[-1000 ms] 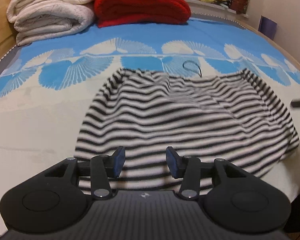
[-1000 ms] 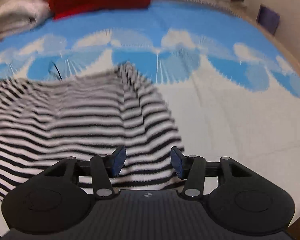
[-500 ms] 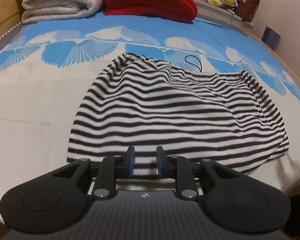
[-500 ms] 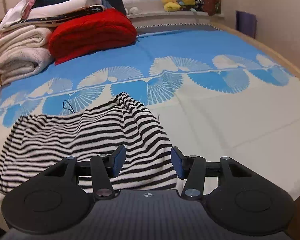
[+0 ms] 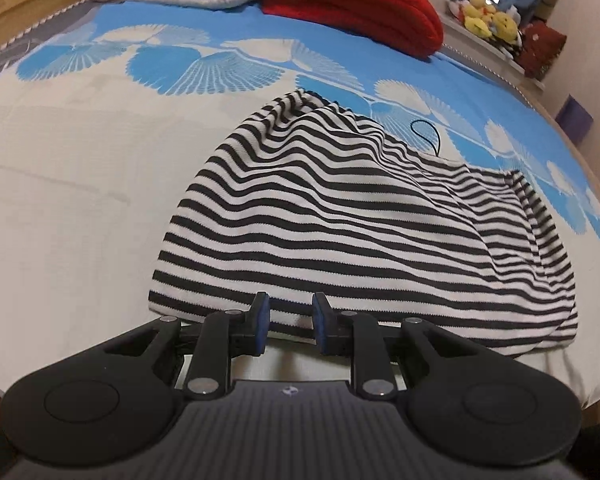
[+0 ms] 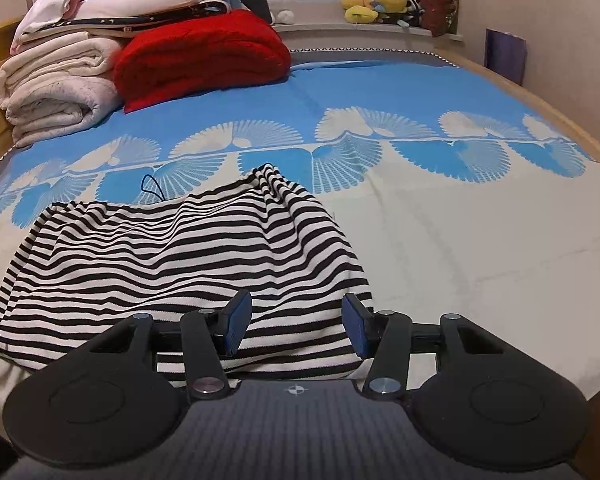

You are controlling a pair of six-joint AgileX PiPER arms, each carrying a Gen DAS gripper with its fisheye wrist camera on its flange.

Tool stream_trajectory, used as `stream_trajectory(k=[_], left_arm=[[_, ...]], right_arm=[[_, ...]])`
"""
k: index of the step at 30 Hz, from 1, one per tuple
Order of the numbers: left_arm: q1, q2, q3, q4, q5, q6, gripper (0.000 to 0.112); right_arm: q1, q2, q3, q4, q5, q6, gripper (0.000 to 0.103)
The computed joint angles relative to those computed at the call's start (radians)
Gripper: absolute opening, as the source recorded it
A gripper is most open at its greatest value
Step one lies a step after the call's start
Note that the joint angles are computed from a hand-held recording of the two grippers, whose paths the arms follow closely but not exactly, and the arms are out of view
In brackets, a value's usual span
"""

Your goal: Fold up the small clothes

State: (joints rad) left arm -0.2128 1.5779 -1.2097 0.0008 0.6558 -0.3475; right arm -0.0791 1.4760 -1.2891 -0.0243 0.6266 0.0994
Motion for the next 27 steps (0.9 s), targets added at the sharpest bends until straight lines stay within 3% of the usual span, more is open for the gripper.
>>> stream_trajectory(k=[8, 10, 12, 21, 27], left_arm=[[0.195, 0.055, 0.01, -0.4, 0.085, 0.147, 0.026], [0.227, 0.074, 0.011, -0.432, 0.101, 0.126, 0.03], [0.254, 0.089, 0.015, -0.439, 0.105, 0.087, 0.044], [0.368, 0.138, 0.034, -0.631, 0.046, 0.093, 0.044], [0.341, 0.182, -0.006, -0.599, 0.002, 0.097, 0.04]], right_arm=[[-0.007, 0.006, -0.008, 0.007, -0.008, 0.005, 0.051], [-0.005, 0.01, -0.012, 0.003, -0.007, 0.018, 0.051], [-0.005, 0.007, -0.01, 0.008, -0.013, 0.024, 0.051], [-0.016, 0.015, -0.016, 0.022, -0.018, 0.012, 0.052], [-0.015, 0.022, -0.022, 0.007, -0.014, 0.027, 0.051]])
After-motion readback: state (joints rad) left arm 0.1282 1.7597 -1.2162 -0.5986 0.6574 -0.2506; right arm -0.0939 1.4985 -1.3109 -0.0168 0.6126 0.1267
